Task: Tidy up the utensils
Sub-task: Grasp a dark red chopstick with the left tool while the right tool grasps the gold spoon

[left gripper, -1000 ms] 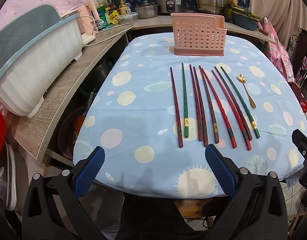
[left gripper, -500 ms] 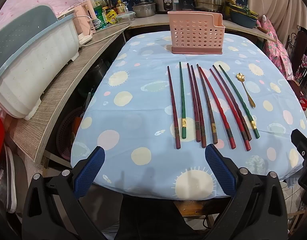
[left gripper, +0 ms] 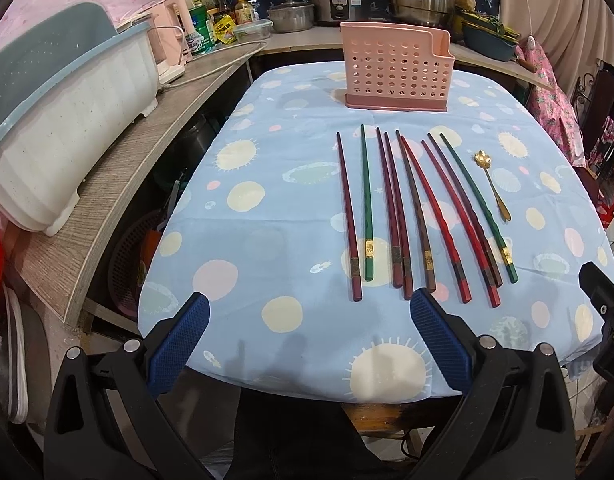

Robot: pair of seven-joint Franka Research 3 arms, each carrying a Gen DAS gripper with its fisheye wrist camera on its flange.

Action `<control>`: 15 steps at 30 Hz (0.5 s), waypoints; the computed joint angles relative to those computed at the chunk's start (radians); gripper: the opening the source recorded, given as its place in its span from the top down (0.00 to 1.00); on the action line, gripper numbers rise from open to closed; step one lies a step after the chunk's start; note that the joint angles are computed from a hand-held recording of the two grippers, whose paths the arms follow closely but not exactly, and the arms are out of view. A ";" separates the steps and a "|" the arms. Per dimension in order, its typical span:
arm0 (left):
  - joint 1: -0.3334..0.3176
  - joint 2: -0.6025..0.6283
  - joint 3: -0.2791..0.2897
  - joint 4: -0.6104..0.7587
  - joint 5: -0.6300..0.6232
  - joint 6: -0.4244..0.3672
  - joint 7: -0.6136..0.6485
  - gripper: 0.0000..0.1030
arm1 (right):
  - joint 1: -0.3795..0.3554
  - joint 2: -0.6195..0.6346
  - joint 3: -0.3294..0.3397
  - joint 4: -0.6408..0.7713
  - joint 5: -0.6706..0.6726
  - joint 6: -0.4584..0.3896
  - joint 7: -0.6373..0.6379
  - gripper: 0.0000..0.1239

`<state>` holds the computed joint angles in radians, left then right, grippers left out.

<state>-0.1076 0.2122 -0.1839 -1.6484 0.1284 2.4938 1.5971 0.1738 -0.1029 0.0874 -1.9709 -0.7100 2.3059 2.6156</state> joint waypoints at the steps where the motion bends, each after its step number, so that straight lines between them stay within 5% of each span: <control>1: 0.002 0.006 0.000 0.009 -0.007 -0.006 -0.001 0.07 | 0.000 0.001 -0.001 0.001 0.001 0.001 0.000 0.22; 7: 0.021 0.073 -0.010 0.087 -0.082 -0.058 0.005 0.07 | -0.005 0.015 -0.011 0.009 0.015 0.012 -0.012 0.22; 15: 0.003 0.198 -0.002 0.204 -0.036 -0.091 -0.035 0.08 | -0.015 0.052 -0.035 0.023 0.035 0.044 -0.018 0.22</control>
<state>-0.1050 0.4098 -0.1856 -1.4446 0.0923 2.4029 1.5624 0.1588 -0.0506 0.0526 -1.9474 -0.6750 2.3495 2.5975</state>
